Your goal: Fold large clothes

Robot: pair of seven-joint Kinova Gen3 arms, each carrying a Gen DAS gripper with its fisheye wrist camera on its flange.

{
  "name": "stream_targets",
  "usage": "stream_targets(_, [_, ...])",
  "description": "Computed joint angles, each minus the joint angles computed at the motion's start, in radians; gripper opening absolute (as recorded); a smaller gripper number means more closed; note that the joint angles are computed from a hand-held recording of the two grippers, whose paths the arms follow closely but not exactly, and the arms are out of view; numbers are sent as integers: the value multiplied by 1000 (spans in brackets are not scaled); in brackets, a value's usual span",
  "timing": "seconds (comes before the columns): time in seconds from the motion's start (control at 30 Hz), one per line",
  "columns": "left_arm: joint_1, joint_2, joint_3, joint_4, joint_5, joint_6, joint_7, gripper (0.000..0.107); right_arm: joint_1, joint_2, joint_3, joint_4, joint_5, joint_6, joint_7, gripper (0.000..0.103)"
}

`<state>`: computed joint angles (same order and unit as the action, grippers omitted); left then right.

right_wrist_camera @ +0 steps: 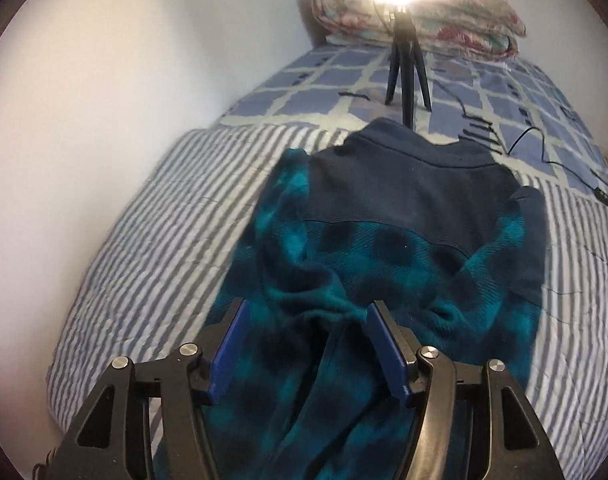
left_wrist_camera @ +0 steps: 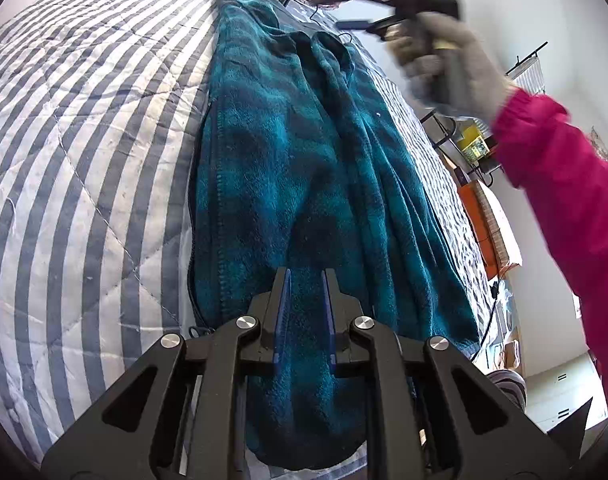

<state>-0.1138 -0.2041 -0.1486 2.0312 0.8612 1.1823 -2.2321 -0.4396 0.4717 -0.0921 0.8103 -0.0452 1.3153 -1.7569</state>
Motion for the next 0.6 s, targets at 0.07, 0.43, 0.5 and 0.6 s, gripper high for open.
stream_targets(0.07, [0,-6,-2,0,-5,3,2,13,-1,59,5,-45,1,29,-2,69])
stream_targets(0.43, [4,14,9,-3,-1,-10,0,13,19,120,-5,-62,-51,36,-3,10])
stream_targets(0.5, [4,14,9,-2,-2,-11,-2,13,17,98,-6,-62,-56,28,-6,9])
stream_targets(0.6, [6,11,14,-3,-10,-15,2,13,19,39,1,-14,-53,-18,-27,6])
